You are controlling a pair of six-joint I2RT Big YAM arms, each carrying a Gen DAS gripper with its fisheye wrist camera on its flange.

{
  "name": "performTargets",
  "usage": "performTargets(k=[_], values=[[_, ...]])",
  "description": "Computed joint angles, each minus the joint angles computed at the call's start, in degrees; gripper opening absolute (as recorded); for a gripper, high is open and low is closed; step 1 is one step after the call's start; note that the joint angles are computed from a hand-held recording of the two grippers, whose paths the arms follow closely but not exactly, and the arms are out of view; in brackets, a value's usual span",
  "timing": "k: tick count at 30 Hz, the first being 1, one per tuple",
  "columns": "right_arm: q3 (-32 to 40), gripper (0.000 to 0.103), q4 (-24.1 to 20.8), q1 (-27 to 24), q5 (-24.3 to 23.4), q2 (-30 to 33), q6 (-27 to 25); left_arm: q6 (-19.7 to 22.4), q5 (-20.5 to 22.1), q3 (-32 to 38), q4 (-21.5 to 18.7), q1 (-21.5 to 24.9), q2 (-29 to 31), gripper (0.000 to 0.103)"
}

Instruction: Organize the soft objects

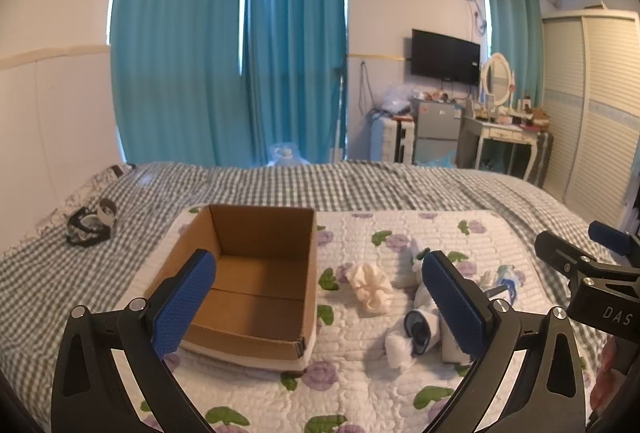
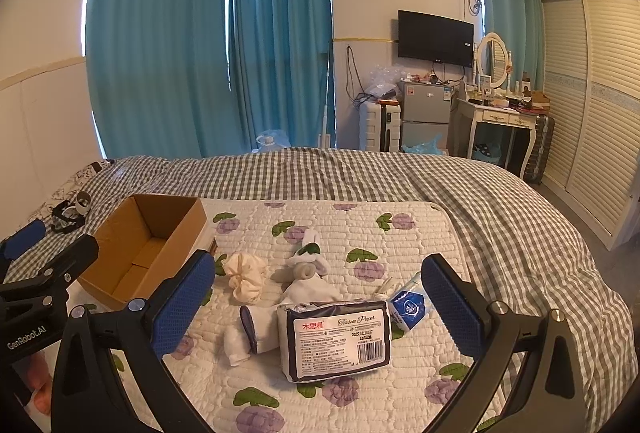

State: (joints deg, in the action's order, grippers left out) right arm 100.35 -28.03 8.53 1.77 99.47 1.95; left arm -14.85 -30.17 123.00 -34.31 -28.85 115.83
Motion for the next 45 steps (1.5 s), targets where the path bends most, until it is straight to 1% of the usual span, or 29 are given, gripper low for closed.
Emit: performTargets(k=[9, 19, 26, 30, 33, 34, 36, 40, 43, 44, 45], values=[[-0.1, 0.103, 0.0, 0.0, -0.5, 0.0, -0.1, -0.1, -0.1, -0.1, 0.0, 0.0, -0.1, 0.103], [-1.2, 0.103, 0.4, 0.2, -1.4, -1.8, -0.4, 0.1, -0.4, -2.1, 2.0, -0.5, -2.3, 0.103], [-1.8, 0.103, 0.0, 0.1, -1.9, -2.9, 0.3, -0.3, -1.2, -1.8, 1.0, -1.2, -2.4, 0.103], [-2.2, 0.103, -0.5, 0.2, -0.9, -2.6, -0.8, -2.1, -1.0, -1.3, -2.1, -1.2, -1.2, 0.103], [-1.6, 0.103, -2.3, 0.1, -0.4, -0.9, -0.7, -3.9, -0.9, -0.4, -4.8, -1.1, 0.7, 0.103], [-1.4, 0.103, -3.0, 0.0, -0.5, -0.2, -0.7, -4.9, -0.3, 0.7, -6.9, -1.0, 2.2, 0.103], [-0.3, 0.103, -5.3, -0.2, -1.2, 1.8, -0.7, -5.9, 0.5, 2.3, -9.7, -1.0, 4.4, 0.103], [1.6, 0.103, -9.0, 0.2, -1.8, 5.5, -1.3, -6.6, 3.0, 4.6, -13.2, -1.0, 7.4, 0.103], [4.2, 0.102, -11.9, 0.5, -1.0, 9.1, -2.0, -6.1, 3.3, 6.0, -15.3, -0.9, 9.2, 0.103], [5.8, 0.101, -13.5, 0.4, -1.6, 10.8, -1.5, -5.9, 3.2, 6.3, -15.8, -0.9, 9.6, 0.103], [6.2, 0.098, -13.8, 0.3, -2.0, 11.7, -1.2, -5.7, 3.4, 6.1, -15.9, -0.8, 9.8, 0.103]])
